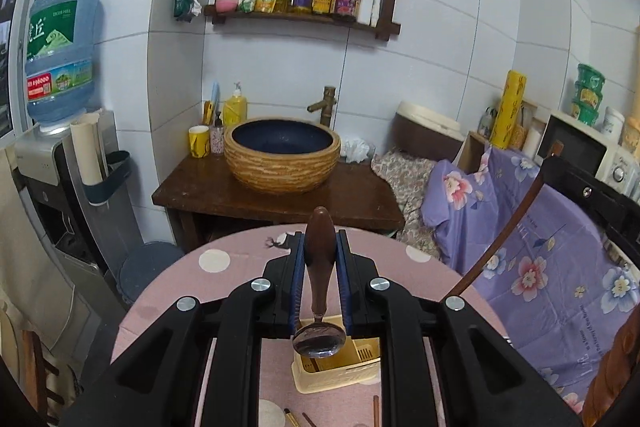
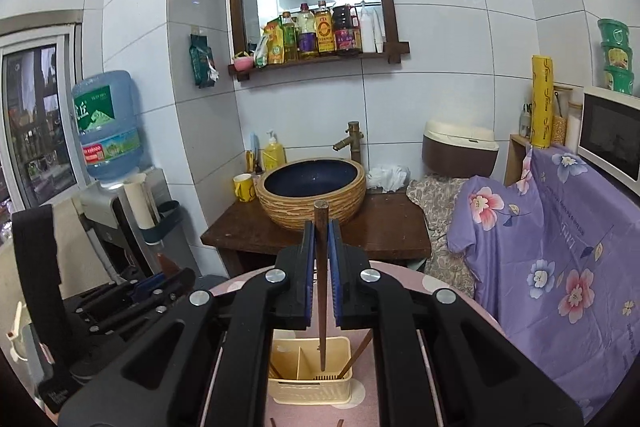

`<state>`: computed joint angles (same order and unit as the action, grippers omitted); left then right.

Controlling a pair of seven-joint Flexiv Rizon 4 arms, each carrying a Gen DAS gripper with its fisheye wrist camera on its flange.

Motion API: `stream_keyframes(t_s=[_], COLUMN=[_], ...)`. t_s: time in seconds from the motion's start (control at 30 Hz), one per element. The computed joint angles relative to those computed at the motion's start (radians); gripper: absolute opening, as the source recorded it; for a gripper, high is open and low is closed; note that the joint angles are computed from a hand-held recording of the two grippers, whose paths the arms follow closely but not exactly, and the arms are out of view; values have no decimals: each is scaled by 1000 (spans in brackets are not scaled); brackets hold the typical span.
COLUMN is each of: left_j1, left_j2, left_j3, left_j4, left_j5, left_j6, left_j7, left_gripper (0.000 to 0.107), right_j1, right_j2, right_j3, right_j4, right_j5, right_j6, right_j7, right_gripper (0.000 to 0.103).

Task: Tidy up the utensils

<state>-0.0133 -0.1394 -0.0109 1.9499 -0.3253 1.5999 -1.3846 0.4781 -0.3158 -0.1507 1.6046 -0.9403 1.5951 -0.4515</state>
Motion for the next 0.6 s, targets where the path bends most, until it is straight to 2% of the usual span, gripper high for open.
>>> stream_keyframes(t_s=[0.03,0.1,0.13,0.2,0.23,0.37,0.43,0.53,0.6], left_j1=[1,22,27,52,36,57,70,56,70], left_j2=[-18,-42,-53,-65,-68,-78,-84,-99,-105], left_j3=[-2,-35,-44,-80,-58,-86,-104,-89,-105], left_j4=[-1,13,20,39,34,60,72,77,86], left_j5=[0,-27,-33,-51,-37,-40,-46,-31,-34], left_j6=[5,30,47,70,61,68,64,68,65], left_j7=[-2,16,18,39,23,36,44,40,42], left_gripper=[16,16,16,16,16,16,16,16,16], right_j1=[19,75,85,67,65,89,83,61,66], right_j2=[-7,-25,-34,-53,-59,-70,-74,-79,-80], right_j3=[-28,-147,-173,-132,-131,-174,-165,-133,-147], right_j4=[5,10,9,13,15,35,41,55,62], right_j5=[-12,-148,-188,-145,-147,-192,-201,-201,-235], right_j6=[11,69,80,57,62,70,60,46,47], right_j7=[17,162,201,157,162,198,200,181,208], right_gripper=[8,8,8,8,8,8,8,8,8])
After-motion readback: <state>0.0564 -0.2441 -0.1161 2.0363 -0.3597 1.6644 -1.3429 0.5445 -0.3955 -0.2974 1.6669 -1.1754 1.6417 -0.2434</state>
